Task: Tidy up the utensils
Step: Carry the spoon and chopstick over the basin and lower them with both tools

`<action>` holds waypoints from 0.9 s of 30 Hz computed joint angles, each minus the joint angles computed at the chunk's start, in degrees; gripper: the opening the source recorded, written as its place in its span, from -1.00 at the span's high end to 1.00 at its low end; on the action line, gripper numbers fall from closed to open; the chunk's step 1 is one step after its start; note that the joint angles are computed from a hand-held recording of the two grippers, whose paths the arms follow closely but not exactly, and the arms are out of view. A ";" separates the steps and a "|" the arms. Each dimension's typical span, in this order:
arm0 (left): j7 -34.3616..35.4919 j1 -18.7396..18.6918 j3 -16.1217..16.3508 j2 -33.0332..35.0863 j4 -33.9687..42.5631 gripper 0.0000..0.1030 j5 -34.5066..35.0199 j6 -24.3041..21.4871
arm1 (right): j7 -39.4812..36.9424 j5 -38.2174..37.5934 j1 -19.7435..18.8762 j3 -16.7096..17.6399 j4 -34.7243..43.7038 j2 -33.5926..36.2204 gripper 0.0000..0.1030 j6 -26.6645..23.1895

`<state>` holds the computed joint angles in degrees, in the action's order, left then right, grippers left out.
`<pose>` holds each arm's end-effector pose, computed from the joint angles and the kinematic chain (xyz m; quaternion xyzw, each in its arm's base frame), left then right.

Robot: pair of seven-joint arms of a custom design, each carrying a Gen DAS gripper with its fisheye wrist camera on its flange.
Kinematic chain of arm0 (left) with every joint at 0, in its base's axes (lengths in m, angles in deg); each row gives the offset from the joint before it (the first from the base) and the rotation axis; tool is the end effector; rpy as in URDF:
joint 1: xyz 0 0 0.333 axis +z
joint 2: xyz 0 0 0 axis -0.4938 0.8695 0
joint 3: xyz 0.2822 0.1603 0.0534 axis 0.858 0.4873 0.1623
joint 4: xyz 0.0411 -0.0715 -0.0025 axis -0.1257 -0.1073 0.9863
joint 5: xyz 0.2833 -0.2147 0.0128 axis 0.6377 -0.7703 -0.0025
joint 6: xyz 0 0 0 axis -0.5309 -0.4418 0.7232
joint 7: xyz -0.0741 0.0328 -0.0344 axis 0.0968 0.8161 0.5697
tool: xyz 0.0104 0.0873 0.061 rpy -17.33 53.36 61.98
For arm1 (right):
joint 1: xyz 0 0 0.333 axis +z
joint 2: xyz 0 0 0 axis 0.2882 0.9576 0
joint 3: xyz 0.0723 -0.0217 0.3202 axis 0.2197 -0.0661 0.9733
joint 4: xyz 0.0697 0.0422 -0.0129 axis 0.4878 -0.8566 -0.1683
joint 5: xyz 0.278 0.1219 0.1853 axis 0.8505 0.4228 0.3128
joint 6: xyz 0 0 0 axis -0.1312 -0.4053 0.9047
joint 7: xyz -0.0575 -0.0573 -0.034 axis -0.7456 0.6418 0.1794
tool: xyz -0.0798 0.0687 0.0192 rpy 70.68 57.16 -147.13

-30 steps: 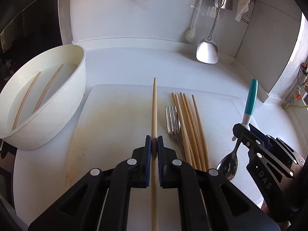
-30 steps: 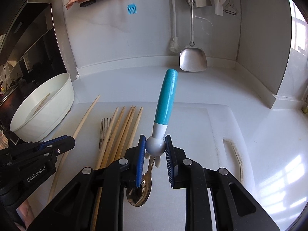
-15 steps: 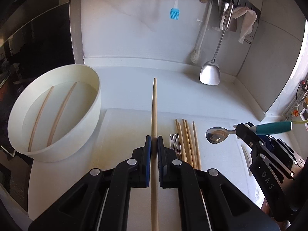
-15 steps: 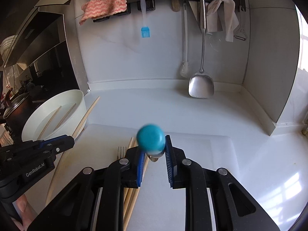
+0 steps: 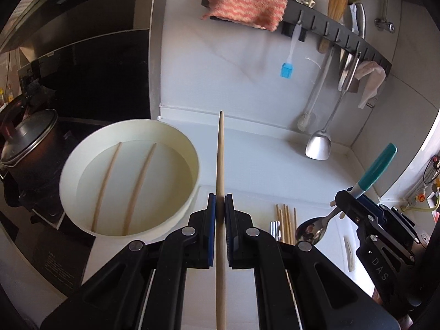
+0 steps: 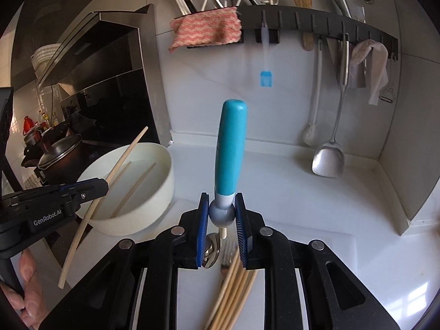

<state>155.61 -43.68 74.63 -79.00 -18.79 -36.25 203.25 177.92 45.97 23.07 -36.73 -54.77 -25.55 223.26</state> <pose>0.5198 -0.2692 0.6695 -0.5401 0.7394 -0.3662 0.1655 0.4755 0.1696 0.6450 -0.5740 0.6827 -0.3261 0.3132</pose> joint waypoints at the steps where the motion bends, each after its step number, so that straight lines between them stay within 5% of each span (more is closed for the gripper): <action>1: 1.07 0.50 0.41 0.04 0.59 0.86 -0.70 -0.59 | -0.16 0.77 0.38 0.15 1.47 1.05 0.64 0.12; 14: 15.04 9.24 3.07 8.24 12.05 0.86 -8.39 -6.07 | 1.39 -0.99 11.12 -2.36 29.14 22.46 0.64 -8.16; 27: 18.92 14.93 1.21 21.51 26.76 0.86 -9.12 -15.49 | -10.93 15.47 17.42 -6.42 57.16 44.01 0.64 -19.99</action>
